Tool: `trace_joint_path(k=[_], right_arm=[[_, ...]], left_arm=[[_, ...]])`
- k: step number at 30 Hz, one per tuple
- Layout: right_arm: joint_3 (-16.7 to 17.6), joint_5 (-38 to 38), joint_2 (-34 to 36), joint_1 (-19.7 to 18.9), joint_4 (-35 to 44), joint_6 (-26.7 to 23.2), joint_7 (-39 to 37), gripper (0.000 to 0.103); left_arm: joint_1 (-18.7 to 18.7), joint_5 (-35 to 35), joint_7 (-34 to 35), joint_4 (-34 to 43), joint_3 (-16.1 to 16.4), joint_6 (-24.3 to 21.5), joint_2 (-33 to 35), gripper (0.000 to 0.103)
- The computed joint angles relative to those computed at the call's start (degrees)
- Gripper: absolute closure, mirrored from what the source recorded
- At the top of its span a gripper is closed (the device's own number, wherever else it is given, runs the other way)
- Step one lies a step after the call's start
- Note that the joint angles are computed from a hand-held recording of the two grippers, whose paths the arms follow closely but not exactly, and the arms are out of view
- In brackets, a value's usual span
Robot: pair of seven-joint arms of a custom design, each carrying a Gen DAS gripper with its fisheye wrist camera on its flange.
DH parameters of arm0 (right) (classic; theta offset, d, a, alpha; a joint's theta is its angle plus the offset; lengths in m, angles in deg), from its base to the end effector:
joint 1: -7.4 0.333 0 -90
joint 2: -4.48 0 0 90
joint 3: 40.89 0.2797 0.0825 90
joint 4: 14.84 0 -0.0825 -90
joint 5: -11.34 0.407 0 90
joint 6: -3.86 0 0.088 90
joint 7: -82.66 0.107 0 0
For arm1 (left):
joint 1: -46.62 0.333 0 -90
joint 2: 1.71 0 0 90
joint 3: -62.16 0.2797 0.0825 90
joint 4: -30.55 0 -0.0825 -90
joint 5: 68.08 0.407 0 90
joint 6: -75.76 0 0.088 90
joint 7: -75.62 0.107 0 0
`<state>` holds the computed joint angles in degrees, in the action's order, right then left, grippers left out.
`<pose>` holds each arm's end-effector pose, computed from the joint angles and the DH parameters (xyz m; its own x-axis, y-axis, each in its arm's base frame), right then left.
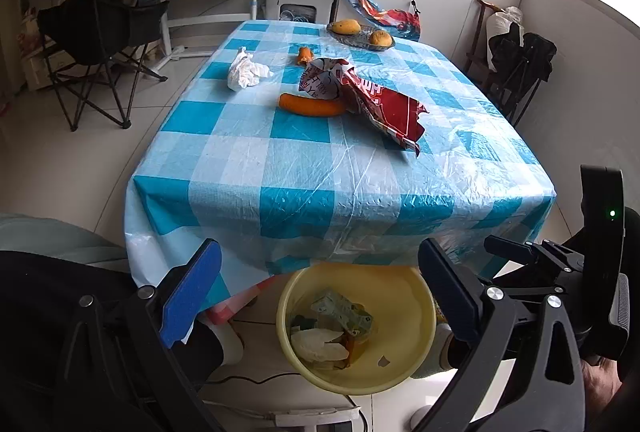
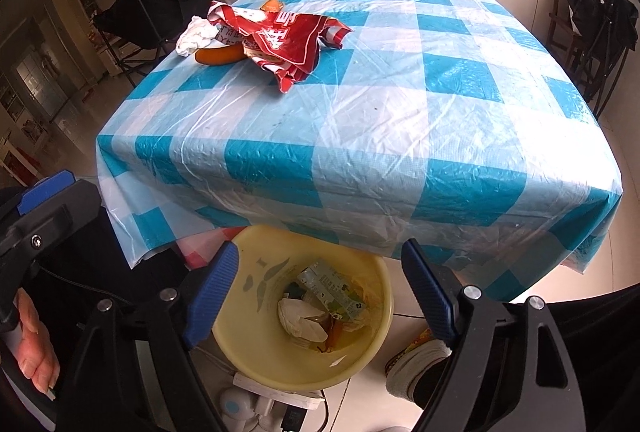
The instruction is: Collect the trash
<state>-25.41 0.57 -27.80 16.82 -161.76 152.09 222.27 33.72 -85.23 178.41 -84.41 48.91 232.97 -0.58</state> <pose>0.4153 0.1978 0.4686 -0.2352 -0.9551 -0.1804 -0.7764 0.2962 -0.5563 0.5670 -0.2646 0.4821 -0.4696 -0.8740 0.1253 -0.6941 0.2777 -0.6642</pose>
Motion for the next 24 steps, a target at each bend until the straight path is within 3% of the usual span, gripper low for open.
trace_joint_path(k=[24], right_arm=[[0.2, -0.3, -1.1, -0.3, -0.7, 0.3, 0.2, 0.022]], left_arm=[[0.6, 3.7, -3.6, 1.7, -0.4, -2.0, 1.9, 0.008]])
